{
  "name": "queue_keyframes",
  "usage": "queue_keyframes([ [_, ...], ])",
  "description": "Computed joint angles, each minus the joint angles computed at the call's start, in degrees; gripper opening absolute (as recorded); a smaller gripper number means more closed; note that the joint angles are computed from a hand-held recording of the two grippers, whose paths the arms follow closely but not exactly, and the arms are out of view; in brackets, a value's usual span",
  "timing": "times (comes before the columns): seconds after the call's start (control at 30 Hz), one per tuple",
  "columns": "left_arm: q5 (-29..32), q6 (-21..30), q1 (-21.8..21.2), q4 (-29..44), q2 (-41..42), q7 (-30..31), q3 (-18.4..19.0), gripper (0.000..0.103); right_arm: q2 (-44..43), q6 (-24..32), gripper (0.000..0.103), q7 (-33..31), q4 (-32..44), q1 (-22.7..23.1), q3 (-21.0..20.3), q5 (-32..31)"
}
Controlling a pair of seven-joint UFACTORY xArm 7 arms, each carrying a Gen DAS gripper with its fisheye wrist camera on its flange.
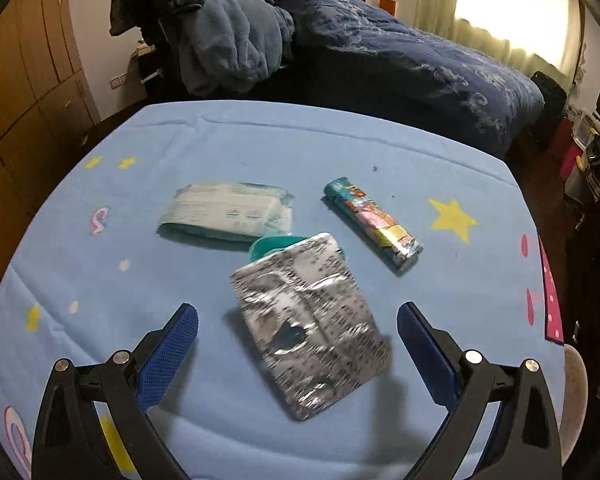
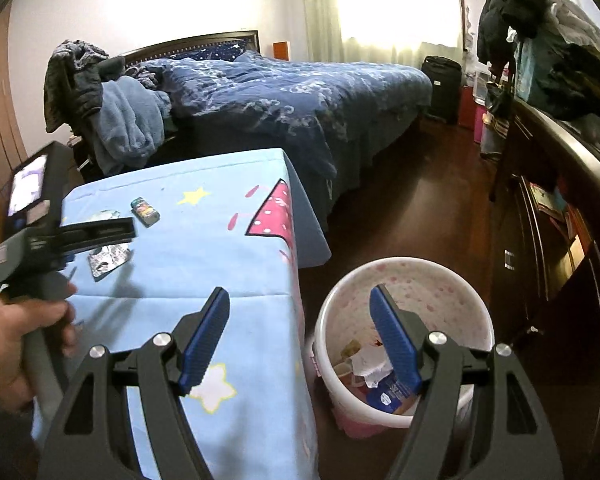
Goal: Collect trash
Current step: 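Grasp the silver blister pack with the left tool while the right tool grasps the teal soap dish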
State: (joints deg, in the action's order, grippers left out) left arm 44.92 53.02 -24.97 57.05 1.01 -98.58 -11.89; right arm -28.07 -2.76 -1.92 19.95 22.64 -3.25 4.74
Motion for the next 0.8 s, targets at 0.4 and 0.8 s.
queue_keyframes([
  [0.4,0.61,-4.74,0.34,-2.43,-1.46,1.37,0.67,0.061,0.22,0.56,0.074,-1.25,2.18,5.20,-1.73,1.18],
  [0.8,-0.11,-7.14,6.83,-20.66,-23.89,-0.49,-5.25,0.058,13.79,2.14,0.074,-7.40,14.68,24.28,-6.68,9.21],
])
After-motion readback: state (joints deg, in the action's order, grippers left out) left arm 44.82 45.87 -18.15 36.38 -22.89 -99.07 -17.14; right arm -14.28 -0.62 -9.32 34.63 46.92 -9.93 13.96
